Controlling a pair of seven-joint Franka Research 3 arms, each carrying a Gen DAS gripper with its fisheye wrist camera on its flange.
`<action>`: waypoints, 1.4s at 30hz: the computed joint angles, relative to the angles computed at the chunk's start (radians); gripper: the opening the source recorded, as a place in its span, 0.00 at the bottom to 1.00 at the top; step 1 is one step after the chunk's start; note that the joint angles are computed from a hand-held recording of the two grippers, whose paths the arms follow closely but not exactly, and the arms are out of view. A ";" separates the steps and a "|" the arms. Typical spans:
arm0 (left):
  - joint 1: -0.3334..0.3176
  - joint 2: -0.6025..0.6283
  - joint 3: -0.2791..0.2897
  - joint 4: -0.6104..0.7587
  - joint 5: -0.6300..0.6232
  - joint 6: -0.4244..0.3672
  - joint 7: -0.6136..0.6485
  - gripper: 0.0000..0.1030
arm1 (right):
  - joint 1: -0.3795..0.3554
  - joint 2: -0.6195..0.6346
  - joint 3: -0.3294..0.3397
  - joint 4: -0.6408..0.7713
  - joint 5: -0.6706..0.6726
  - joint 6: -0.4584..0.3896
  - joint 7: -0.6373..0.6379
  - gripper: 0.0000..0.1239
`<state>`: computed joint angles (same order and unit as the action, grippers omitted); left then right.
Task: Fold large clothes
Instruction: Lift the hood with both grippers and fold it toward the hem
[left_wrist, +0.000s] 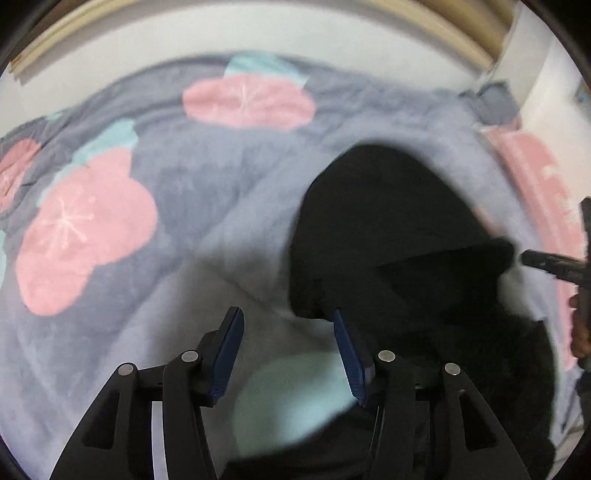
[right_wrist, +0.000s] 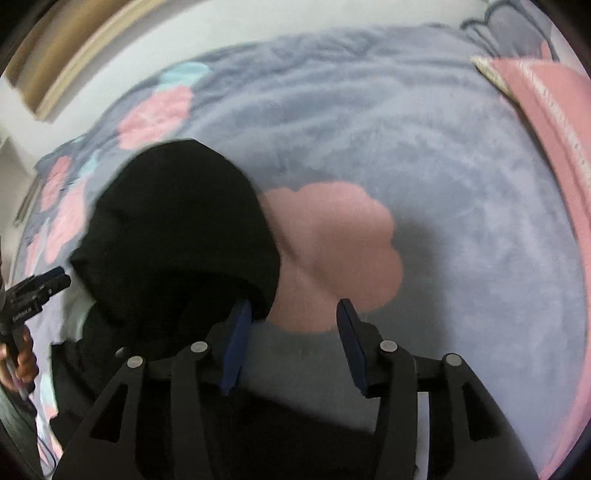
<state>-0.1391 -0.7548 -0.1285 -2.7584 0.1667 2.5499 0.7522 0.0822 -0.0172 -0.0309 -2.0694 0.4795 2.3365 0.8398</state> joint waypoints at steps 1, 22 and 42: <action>-0.001 -0.026 0.003 -0.011 0.000 0.029 -0.004 0.51 | 0.001 -0.013 0.000 0.002 0.024 -0.003 -0.020 0.42; 0.019 0.315 0.073 0.048 -0.220 0.280 0.117 0.53 | 0.056 0.232 0.050 0.177 -0.117 -0.046 0.070 0.42; -0.334 0.559 0.496 0.325 -1.005 0.207 1.033 0.71 | 0.029 0.645 0.111 0.801 -0.029 -0.448 0.009 0.58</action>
